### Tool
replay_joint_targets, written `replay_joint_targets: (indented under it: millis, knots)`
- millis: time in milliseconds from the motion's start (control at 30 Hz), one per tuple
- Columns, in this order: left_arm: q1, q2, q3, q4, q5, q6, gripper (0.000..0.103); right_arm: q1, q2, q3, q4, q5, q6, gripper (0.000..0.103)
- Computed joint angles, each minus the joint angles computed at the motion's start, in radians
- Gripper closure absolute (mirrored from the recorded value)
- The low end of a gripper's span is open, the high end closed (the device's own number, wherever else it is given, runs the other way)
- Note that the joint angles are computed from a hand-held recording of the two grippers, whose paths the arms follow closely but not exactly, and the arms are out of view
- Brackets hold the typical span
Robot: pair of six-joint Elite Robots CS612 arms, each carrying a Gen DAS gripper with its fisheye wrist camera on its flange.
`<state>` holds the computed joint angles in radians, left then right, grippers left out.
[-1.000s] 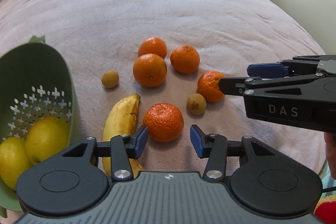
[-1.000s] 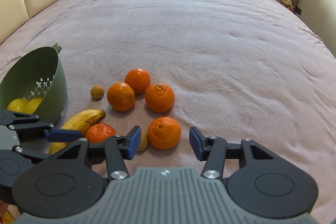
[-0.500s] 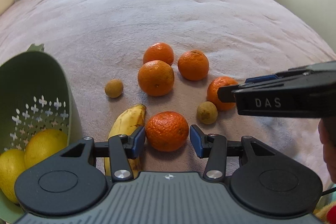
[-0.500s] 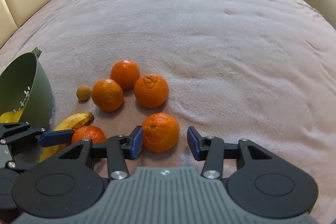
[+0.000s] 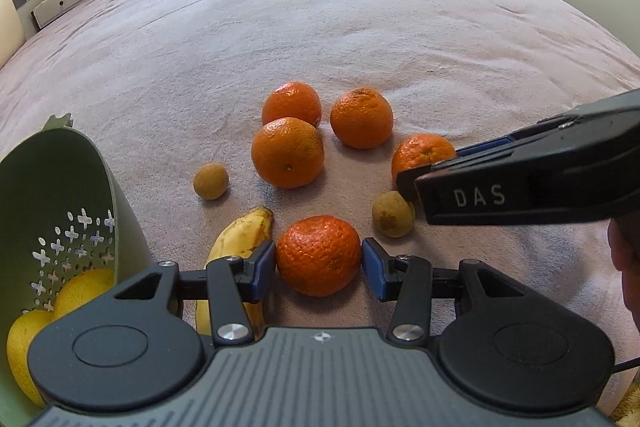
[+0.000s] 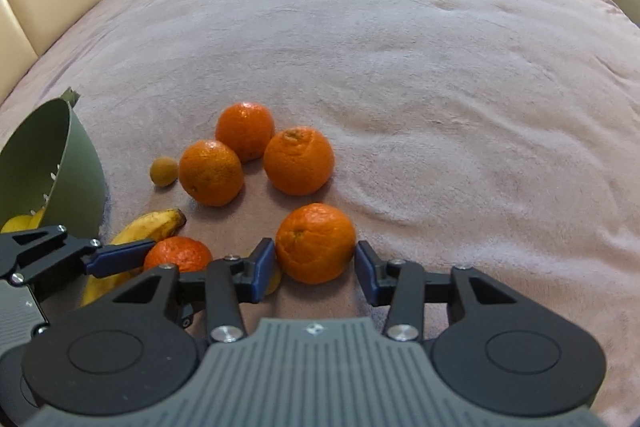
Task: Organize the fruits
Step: 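Reach the left tool to a mandarin while the right tool reaches another mandarin, then grasp and lift mandarins with both tools toward the colander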
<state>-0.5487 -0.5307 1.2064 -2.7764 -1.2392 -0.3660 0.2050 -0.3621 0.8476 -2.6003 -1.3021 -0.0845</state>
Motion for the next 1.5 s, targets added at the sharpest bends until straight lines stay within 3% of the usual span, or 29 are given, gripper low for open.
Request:
replay_joint_targets:
  millis: [433, 700, 900, 1200, 1500]
  knots:
    - [0.001, -0.037, 0.037, -0.033, 0.026, -0.048, 0.051, 0.013, -0.032, 0.04, -0.063, -0.06, -0.051, 0.064]
    - [-0.004, -0.079, 0.087, -0.134, 0.048, -0.037, 0.051, 0.019, -0.059, 0.077, -0.147, -0.069, -0.057, 0.065]
    - [-0.008, -0.113, 0.13, -0.188, 0.104, -0.032, 0.052, 0.025, -0.077, 0.102, -0.215, -0.065, -0.063, 0.065]
    - [-0.008, -0.164, 0.199, -0.212, 0.242, -0.07, 0.052, 0.036, -0.11, 0.156, -0.344, 0.022, -0.097, 0.065]
    - [0.019, -0.217, 0.263, -0.164, 0.269, -0.191, 0.052, 0.062, -0.128, 0.174, -0.366, 0.125, -0.211, 0.065]
